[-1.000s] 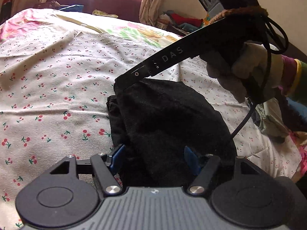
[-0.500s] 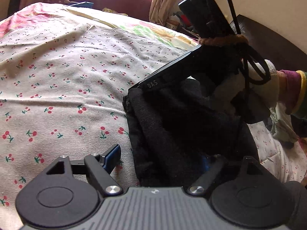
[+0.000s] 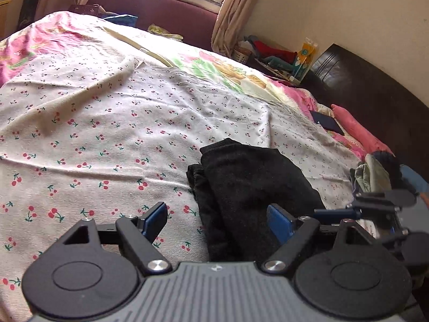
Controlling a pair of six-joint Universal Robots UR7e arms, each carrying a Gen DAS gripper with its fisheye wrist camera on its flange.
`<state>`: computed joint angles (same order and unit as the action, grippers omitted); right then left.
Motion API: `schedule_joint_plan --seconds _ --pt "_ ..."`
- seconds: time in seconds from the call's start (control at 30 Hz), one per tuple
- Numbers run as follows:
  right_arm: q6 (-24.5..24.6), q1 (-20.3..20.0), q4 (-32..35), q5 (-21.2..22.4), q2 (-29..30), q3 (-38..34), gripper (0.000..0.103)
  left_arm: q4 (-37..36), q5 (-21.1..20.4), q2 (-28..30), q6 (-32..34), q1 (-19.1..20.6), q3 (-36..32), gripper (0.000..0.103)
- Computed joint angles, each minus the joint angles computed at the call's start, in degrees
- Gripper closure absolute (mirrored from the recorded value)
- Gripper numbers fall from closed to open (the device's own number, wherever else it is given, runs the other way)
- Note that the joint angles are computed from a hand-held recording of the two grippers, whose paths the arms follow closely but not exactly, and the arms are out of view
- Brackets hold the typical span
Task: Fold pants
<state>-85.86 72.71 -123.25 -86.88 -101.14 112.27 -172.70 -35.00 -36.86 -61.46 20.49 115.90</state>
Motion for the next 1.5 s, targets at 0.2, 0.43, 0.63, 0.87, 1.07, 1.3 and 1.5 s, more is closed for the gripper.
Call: schedule_joint_plan --seconds 0.2,0.43,0.63,0.87,1.07,1.3,1.5 --pt "-11.94 -4.56 -9.77 6.96 -7.87 13.51 0.049 -0.07 -6.1 3.04 10.32 3.84 -6.79 0.009" --pt "-3.33 -3.02 -19.37 5.77 -5.44 17.3 0.086 9.27 -10.08 4.14 15.79 8.35 -13.43 0.054" --pt "8.36 0.32 -16.82 8.21 -5.23 13.65 0.091 4.52 -10.18 2.35 22.26 9.07 -13.27 0.061" --pt "8.58 1.73 -23.32 4.67 -0.3 17.81 0.091 6.99 -6.27 3.05 16.97 10.48 -9.97 0.06" --pt "5.09 1.73 -28.49 4.01 1.71 21.06 0.086 11.81 -0.87 1.09 10.22 8.69 -8.01 0.054" --pt "9.93 -2.05 -15.51 10.51 -2.47 15.49 0.06 12.49 7.57 3.11 13.32 5.28 -13.04 0.055" --pt "11.98 -3.08 -14.06 10.78 -1.24 14.85 0.058 15.07 -2.96 7.94 23.83 8.41 -21.62 0.054"
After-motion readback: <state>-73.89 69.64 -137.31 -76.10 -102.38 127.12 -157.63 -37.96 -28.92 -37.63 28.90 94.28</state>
